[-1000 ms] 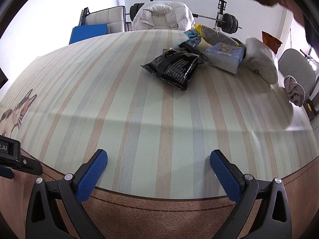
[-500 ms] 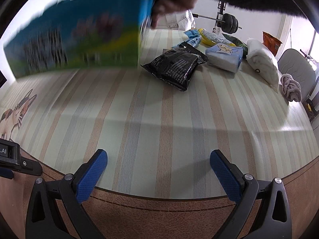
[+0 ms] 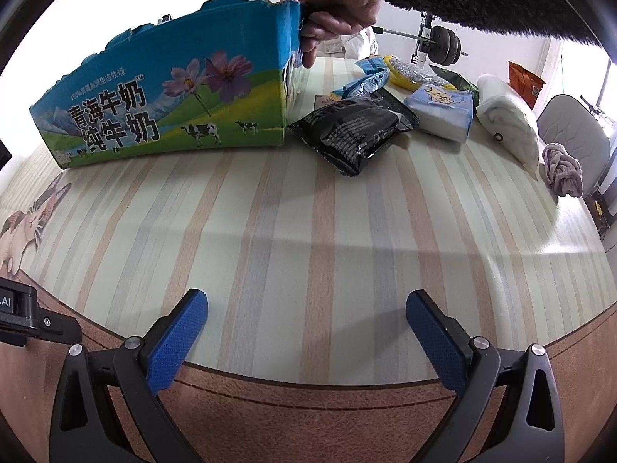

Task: Organize soft objects

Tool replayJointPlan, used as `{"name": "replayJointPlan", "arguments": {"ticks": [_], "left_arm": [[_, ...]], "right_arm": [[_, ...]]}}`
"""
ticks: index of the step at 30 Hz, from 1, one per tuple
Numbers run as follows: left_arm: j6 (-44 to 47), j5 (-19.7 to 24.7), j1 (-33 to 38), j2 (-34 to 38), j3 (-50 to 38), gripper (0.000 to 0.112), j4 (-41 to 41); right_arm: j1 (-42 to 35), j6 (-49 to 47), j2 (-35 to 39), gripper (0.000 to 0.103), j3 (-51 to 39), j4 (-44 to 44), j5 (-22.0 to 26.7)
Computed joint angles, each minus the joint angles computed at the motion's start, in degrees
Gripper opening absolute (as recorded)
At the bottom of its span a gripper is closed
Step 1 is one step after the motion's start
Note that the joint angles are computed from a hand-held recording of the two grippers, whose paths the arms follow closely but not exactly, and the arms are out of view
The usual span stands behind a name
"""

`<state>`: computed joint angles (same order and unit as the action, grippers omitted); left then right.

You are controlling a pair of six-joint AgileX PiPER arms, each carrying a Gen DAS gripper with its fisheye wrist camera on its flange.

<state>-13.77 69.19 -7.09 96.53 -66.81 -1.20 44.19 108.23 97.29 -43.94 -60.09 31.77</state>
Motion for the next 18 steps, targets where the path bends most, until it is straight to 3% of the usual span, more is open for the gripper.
{"name": "replayJointPlan", "arguments": {"ticks": [9,14,18], "left_arm": [[7.75,-2.35,-2.42,-0.54,-0.80,0.103,1.23],[4.73,-0.22,-3.72,0.78,-3.44,0.103,0.94],[2.72,-3.38,-4.31,-1.30,-1.19,0.103,1.45]], "right_arm": [[0.13,0.00,-0.03,0.103,0.03,0.04,0.14],[0.18,0.00,-0.04,0.103,0.03,0.05,0.19],[0.14,0.00,-0.08,0.103,0.08,0.02,0.17]]}}
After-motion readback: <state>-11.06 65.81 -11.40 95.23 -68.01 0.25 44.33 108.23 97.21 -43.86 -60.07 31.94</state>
